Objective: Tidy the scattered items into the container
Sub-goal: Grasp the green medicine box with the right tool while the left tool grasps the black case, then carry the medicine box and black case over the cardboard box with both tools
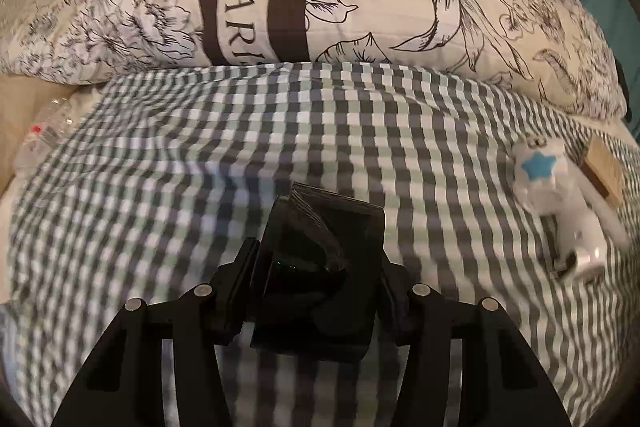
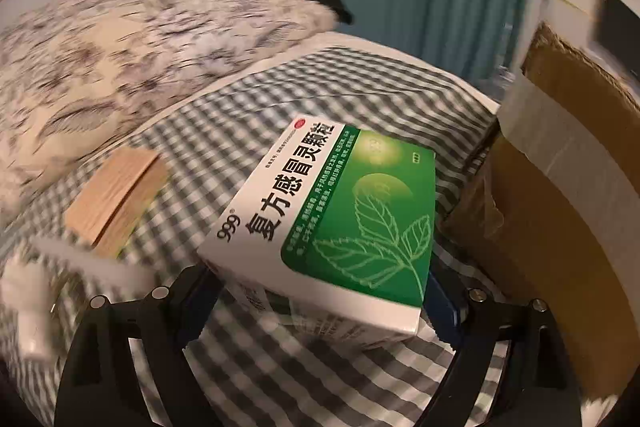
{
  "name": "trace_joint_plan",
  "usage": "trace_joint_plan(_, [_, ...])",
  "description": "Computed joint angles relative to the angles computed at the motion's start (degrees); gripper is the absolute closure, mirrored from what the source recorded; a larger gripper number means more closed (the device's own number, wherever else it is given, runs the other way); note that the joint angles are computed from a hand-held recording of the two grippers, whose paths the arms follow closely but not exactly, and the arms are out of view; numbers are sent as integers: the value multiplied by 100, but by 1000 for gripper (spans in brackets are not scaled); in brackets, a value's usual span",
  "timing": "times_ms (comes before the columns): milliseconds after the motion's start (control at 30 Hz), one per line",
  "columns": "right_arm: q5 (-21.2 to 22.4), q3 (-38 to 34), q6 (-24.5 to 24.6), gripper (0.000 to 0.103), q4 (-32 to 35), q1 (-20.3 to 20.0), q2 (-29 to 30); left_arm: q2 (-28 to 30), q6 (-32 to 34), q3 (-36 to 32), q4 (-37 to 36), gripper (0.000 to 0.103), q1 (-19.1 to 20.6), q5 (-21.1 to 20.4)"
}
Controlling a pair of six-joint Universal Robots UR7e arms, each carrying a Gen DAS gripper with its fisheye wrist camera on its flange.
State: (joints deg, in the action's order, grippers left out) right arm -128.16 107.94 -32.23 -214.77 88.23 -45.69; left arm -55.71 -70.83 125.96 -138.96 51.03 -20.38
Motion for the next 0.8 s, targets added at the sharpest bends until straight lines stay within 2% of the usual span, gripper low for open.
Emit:
trace_joint_plan(100, [458,445,1,17,204,-106,-412,-265,-878,74,1057,49,-291,-36])
trace_joint_plan(233, [978,1080,12,18,513,-215,-1013,-557,-2415,-18,2971,49,-838,-212])
trace_joint_plan(333, [1493,1614,-205,18,905,-284,-1559,-733,-3291,-46,3907,49,-1290,-444])
trace_joint_plan(467, [2465,2302,-412,18,1873,-450,-2522,-748,-4088,-139,4660,49,-1949,-838])
trace_joint_plan(567, [2788,2667,-734,18,2277,-433,-3096,-634,-4576,-261,5083,49,-2439,-1165])
trace_joint_plan(800, [3304,3135,-1002,18,3097,-310,-4354,-276,-4938,-611,5333,49,-3246,-1681])
